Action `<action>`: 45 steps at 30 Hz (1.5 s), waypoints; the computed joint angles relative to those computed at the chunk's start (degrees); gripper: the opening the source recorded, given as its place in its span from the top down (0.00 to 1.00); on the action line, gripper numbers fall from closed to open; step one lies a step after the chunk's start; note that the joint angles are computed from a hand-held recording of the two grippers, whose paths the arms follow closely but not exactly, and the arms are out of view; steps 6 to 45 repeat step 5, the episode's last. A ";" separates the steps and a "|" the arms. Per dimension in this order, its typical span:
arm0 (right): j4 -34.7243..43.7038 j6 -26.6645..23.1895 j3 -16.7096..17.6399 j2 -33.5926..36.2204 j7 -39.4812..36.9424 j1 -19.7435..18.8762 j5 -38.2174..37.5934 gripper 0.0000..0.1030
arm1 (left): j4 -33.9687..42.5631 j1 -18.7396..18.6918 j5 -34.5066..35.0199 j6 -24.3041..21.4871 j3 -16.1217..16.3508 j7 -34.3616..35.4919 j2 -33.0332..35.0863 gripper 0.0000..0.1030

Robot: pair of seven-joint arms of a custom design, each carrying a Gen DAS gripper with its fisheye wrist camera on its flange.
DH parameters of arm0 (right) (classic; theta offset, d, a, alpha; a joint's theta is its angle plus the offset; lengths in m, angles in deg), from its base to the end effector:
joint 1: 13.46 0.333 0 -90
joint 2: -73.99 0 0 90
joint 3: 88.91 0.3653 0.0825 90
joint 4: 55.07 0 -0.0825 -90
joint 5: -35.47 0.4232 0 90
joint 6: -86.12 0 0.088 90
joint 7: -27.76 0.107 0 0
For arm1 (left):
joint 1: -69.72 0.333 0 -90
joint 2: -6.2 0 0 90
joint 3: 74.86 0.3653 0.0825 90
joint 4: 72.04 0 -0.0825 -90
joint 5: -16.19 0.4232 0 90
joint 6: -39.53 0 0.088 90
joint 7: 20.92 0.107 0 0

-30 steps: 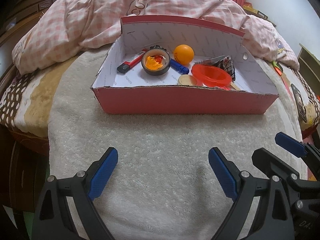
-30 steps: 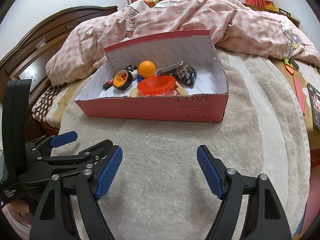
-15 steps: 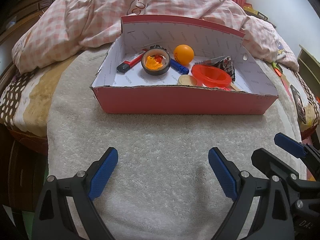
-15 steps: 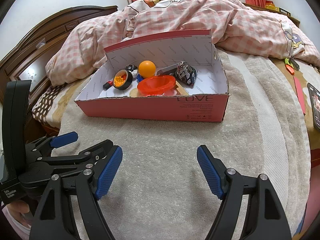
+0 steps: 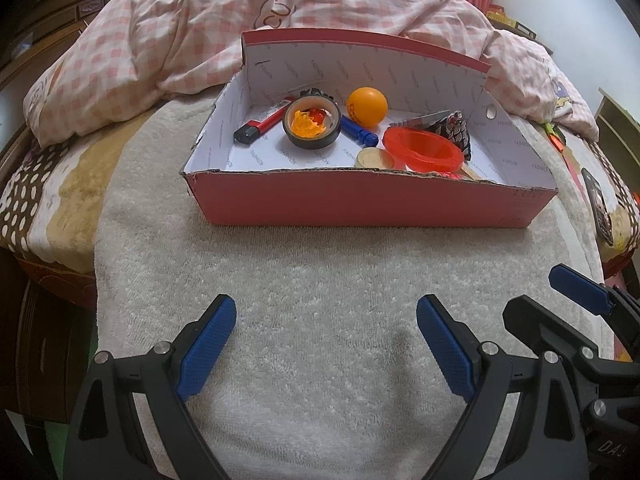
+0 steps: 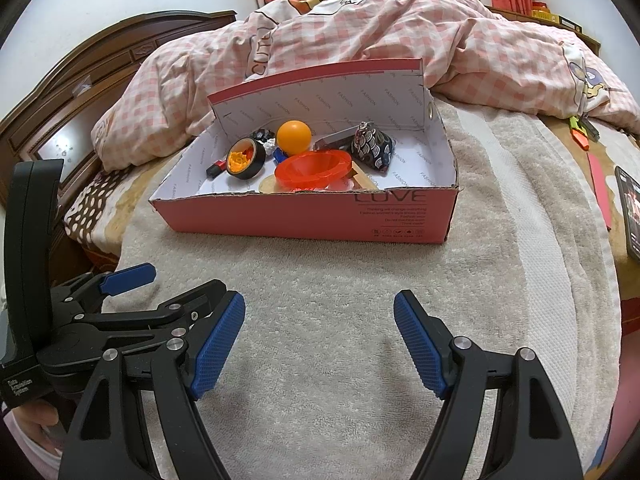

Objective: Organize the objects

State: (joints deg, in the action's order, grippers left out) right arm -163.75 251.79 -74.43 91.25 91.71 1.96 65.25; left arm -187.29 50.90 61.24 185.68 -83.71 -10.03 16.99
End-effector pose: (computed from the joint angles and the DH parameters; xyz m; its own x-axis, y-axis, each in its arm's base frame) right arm 0.6367 0.3136 0.4474 0.5171 -0.8325 -0.1989 -0.6994 -0.2770 -0.6589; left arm 0.5795 -0.3097 0.4224 0.2954 -0.9536 0.0580 -0.7718 -0.2739 -0.5739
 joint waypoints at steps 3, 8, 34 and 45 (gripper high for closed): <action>-0.07 0.12 -0.02 -0.02 0.03 0.02 -0.09 0.24 | -0.02 0.10 -0.39 0.17 -0.04 0.42 0.03 0.10; -0.07 0.17 -0.04 0.00 0.11 0.04 -0.21 0.24 | -0.03 0.20 -0.97 0.29 -0.09 0.93 0.08 0.10; -0.07 0.17 -0.04 0.00 0.11 0.04 -0.21 0.24 | -0.03 0.20 -0.97 0.29 -0.09 0.93 0.08 0.10; -0.07 0.17 -0.04 0.00 0.11 0.04 -0.21 0.24 | -0.03 0.20 -0.97 0.29 -0.09 0.93 0.08 0.10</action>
